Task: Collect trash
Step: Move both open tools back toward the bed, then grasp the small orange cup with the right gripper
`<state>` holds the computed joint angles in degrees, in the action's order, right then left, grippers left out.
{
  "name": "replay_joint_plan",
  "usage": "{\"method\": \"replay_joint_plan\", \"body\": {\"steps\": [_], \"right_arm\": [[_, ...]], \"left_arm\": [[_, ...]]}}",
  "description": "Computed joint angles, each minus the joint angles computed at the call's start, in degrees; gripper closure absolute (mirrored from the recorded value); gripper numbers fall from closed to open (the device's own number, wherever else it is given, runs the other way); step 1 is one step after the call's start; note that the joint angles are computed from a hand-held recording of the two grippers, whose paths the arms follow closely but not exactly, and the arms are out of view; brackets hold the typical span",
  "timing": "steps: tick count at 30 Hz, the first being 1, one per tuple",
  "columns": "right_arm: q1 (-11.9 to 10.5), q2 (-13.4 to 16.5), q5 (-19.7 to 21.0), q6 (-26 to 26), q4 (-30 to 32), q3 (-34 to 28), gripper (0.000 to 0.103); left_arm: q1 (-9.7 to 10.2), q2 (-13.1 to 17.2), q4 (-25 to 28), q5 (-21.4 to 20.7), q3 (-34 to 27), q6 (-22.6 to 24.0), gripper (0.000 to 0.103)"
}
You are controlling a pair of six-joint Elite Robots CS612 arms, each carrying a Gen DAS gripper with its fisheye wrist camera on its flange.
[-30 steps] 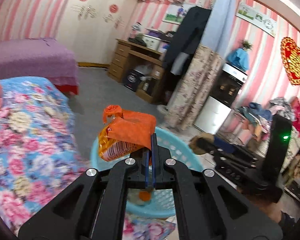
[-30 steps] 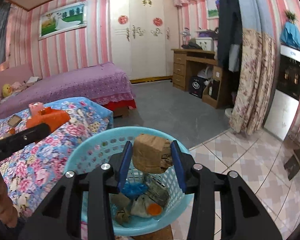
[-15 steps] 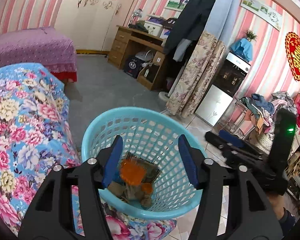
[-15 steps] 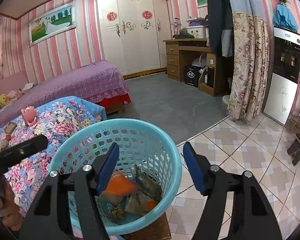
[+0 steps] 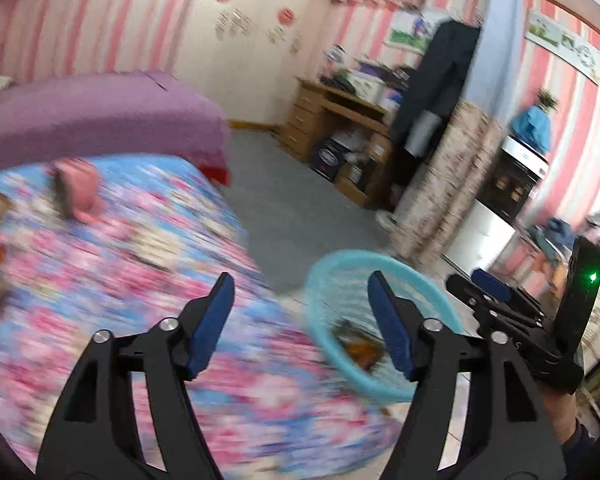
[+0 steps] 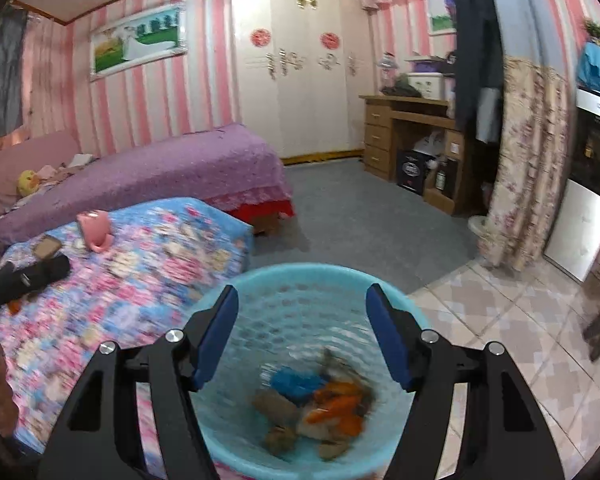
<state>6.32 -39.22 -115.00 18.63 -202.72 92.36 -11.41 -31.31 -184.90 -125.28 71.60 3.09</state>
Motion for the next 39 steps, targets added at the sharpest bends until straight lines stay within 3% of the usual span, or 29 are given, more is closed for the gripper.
{"method": "replay_joint_plan", "body": {"steps": [3,10,13,17,20,22,24,25,30,34,39], "right_arm": [[1.58,1.93,2.74,-0.88,1.87,-5.09,0.037],[5.95,8.33,10.80,-5.15,8.39,-20.60,0.034],[7.30,11.09,13.02,-5.34,12.03,-27.46,0.031],[8.61,15.70,14.89,-6.63,16.15,-36.40,0.027],[9.98,19.63,11.40,-7.78,19.38,-41.34,0.027],[10.29,20.59,13.32,-8.45,26.48,-43.50,0.027],[10.79,21.65,13.26,-7.98,28.98,-45.63,0.027],[10.78,22.12,15.44,-8.25,30.22,-46.61,0.026],[11.80,24.03,19.28,-9.39,33.32,-50.53,0.026],[12.55,26.29,22.50,-9.45,37.43,-55.10,0.026],[13.59,29.22,22.22,-11.34,42.42,-61.26,0.031]], "left_arm": [[2.77,0.03,-2.92,4.85,-0.91,0.32,0.028],[8.95,2.99,-3.37,17.66,-6.40,-1.59,0.026],[10.76,4.89,-1.84,20.26,-9.50,-2.70,0.025],[12.83,7.47,1.14,20.58,-13.43,-4.29,0.024],[13.56,8.67,2.88,23.54,-15.28,-4.09,0.024],[14.13,9.40,3.91,24.06,-16.50,-5.62,0.024],[14.76,9.91,5.78,23.02,-17.53,-7.37,0.024],[14.97,10.19,6.98,22.77,-18.17,-8.07,0.024],[14.75,10.14,8.65,25.25,-18.09,-8.49,0.024],[14.96,9.87,9.76,24.83,-17.52,-9.02,0.021],[15.34,9.43,9.32,24.92,-16.44,-8.26,0.021]]}}
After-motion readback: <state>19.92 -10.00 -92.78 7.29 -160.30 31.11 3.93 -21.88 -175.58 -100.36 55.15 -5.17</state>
